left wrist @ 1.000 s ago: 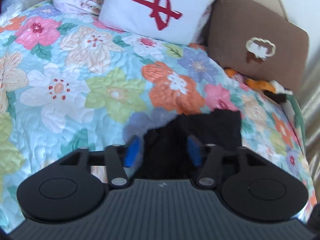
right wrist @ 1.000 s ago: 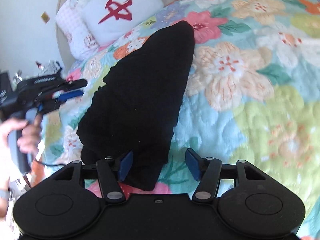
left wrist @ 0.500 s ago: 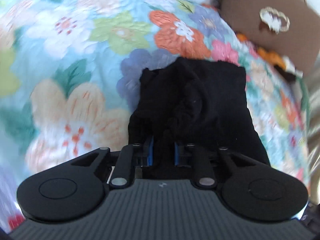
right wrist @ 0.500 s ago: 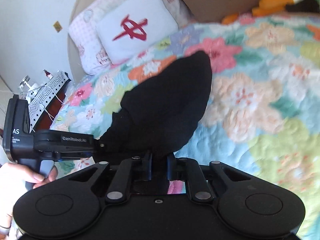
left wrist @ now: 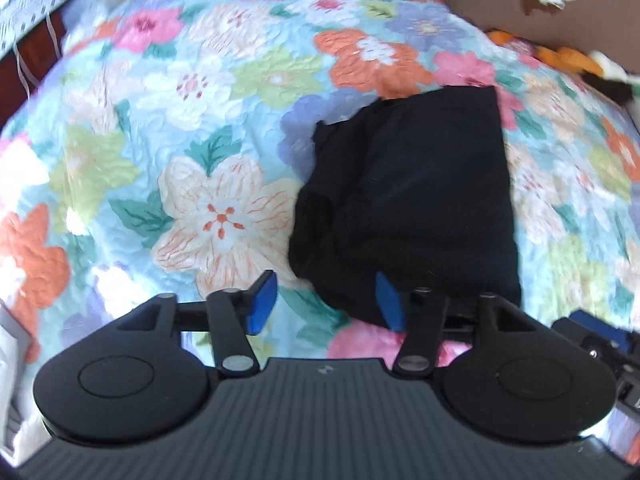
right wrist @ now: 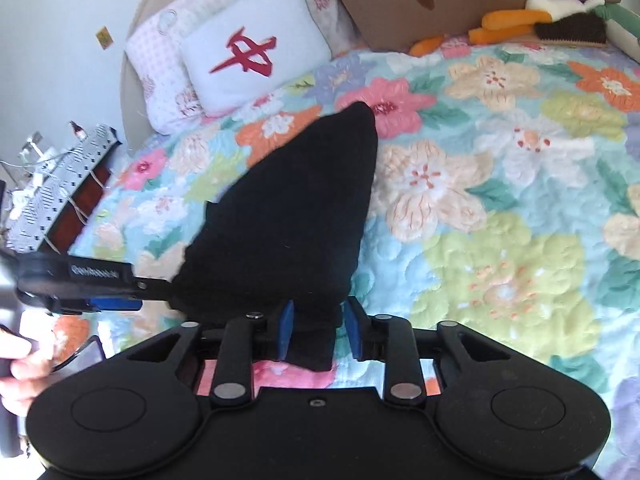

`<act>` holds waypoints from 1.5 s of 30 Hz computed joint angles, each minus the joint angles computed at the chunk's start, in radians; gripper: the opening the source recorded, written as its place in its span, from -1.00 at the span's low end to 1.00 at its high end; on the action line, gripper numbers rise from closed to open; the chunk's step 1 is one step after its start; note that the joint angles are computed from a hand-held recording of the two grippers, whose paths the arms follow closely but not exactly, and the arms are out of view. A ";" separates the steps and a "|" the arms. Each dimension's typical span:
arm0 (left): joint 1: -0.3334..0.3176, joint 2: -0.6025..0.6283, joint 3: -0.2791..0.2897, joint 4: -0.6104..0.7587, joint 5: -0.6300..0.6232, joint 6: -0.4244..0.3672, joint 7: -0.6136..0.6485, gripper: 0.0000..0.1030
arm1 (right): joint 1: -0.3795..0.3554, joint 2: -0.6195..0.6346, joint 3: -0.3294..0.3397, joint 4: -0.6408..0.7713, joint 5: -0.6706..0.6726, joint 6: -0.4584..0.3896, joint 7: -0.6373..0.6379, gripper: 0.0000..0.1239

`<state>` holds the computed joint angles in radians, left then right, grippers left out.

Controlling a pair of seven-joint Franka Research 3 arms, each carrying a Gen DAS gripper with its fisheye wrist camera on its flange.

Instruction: Fold clothes

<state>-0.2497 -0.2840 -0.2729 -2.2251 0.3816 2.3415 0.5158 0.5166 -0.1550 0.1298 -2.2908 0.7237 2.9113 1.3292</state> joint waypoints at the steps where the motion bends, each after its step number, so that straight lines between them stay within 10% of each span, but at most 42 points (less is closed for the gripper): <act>1: -0.012 -0.011 -0.013 0.010 0.004 -0.026 0.012 0.41 | 0.017 -0.026 -0.026 0.005 0.053 -0.054 -0.071 -0.15; 11: -0.101 -0.019 -0.118 0.130 0.078 -0.226 -0.026 1.00 | -0.072 -0.210 0.007 -0.002 -0.266 -0.314 0.012 0.27; 45: -0.208 0.070 -0.126 0.210 0.127 -0.328 -0.074 1.00 | -0.118 -0.288 0.024 -0.084 -0.425 -0.243 0.179 0.36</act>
<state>-0.4581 -0.2138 -0.3990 -2.0148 0.5090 2.0137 0.4415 0.3983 -0.4430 0.1541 -2.3748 0.2988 2.6681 1.5083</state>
